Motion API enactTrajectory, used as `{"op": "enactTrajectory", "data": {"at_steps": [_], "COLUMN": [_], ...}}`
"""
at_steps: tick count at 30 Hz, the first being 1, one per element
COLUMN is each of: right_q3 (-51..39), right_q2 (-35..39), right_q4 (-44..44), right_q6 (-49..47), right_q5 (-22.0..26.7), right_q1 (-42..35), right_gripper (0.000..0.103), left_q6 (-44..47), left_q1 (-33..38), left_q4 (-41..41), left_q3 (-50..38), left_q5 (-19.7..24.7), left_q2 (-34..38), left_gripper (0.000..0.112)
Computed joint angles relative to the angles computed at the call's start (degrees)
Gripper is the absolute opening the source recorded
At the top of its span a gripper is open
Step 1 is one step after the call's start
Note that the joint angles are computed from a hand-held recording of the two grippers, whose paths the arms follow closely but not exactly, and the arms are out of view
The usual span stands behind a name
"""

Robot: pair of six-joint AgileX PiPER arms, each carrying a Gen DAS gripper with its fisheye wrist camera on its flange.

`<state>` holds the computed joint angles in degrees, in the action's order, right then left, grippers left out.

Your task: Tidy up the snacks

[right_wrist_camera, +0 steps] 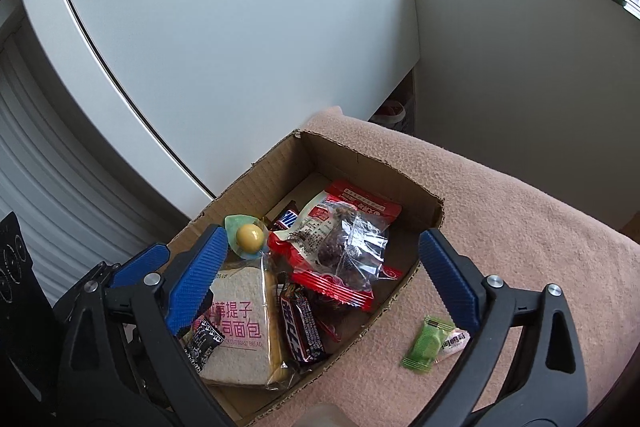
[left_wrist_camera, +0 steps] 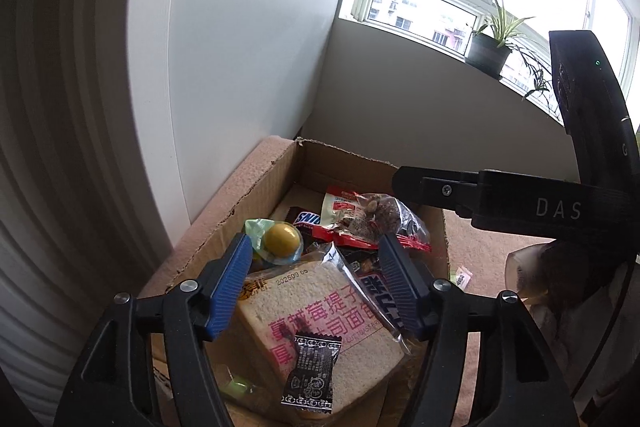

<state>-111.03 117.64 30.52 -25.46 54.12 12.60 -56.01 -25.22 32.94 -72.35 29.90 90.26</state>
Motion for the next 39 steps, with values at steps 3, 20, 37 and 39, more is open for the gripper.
{"op": "enactTrajectory", "data": {"at_steps": [3, 20, 37, 39], "right_q3": [0.9, 5.6, -0.9, -0.9], "right_q2": [-1.2, -4.5, 6.6, 7.1], "right_q4": [-0.1, 2.3, -11.0, -12.8], "right_q6": [-0.4, -4.0, -2.7, -2.1], "right_q5": [0.1, 4.5, 7.3, 6.5], "right_q1": [-0.8, -13.1, -4.5, -3.4], "right_gripper": [0.098, 0.098, 0.039, 0.034], "left_q6": [0.5, -2.7, -4.4, -3.8], "left_q1": [-0.2, -3.3, -3.4, -3.2], "left_q4": [-0.2, 2.3, 3.4, 2.8], "left_q3": [-0.3, -1.8, -1.3, -1.2], "left_q5": [0.1, 0.3, -0.3, -0.5], "left_q2": [0.3, 0.9, 1.3, 1.2], "left_gripper": [0.066, 0.066, 0.066, 0.066]}}
